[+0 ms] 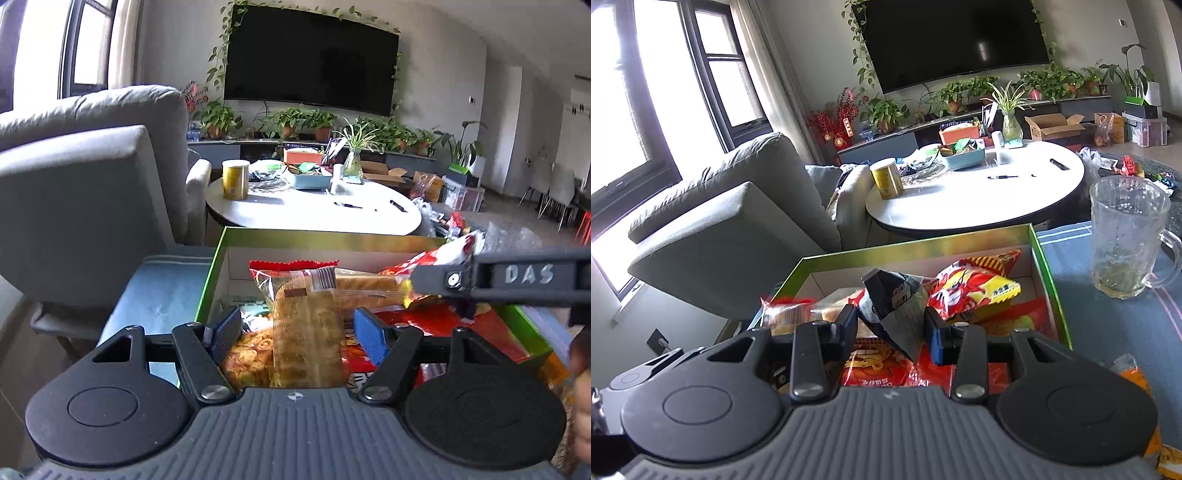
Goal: Organize snacks
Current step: 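Lower the biscuit bag into the green box with the left gripper while the right releases the black-and-white bag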
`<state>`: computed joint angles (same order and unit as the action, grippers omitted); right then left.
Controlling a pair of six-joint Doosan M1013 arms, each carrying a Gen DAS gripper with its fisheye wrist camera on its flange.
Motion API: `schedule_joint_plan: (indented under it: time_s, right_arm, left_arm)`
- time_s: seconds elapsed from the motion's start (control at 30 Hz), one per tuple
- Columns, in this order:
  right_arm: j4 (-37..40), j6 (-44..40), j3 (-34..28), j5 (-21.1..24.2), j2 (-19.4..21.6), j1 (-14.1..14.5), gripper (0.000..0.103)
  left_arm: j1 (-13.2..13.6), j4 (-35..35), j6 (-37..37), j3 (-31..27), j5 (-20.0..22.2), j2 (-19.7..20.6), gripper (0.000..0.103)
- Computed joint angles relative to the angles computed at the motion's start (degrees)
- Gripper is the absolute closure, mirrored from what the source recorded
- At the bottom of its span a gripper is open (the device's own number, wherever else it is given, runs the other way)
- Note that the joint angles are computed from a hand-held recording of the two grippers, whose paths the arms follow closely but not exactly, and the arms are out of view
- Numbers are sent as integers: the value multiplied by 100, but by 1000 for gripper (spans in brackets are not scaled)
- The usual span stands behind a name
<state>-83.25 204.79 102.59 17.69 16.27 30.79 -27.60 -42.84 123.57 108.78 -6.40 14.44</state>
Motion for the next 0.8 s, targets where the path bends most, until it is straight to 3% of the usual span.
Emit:
schedule_joint_plan:
  time_s: [0.07,0.23,0.5,0.8]
  right_arm:
    - [92,-107,-13,-37,20,0,39]
    - [109,-144,-47,-29,68,24,39]
    - [-370,395,13,143,10,79,39]
    - [-423,494,114,156,-103,113,39]
  left_arm:
    - [14,672,-719,49,-9,-41,38]
    - [37,1292,-1406,110,-104,-115,38]
    - [34,1641,-1840,171,-123,-179,38]
    - [6,1347,-1641,273,-67,-308,38]
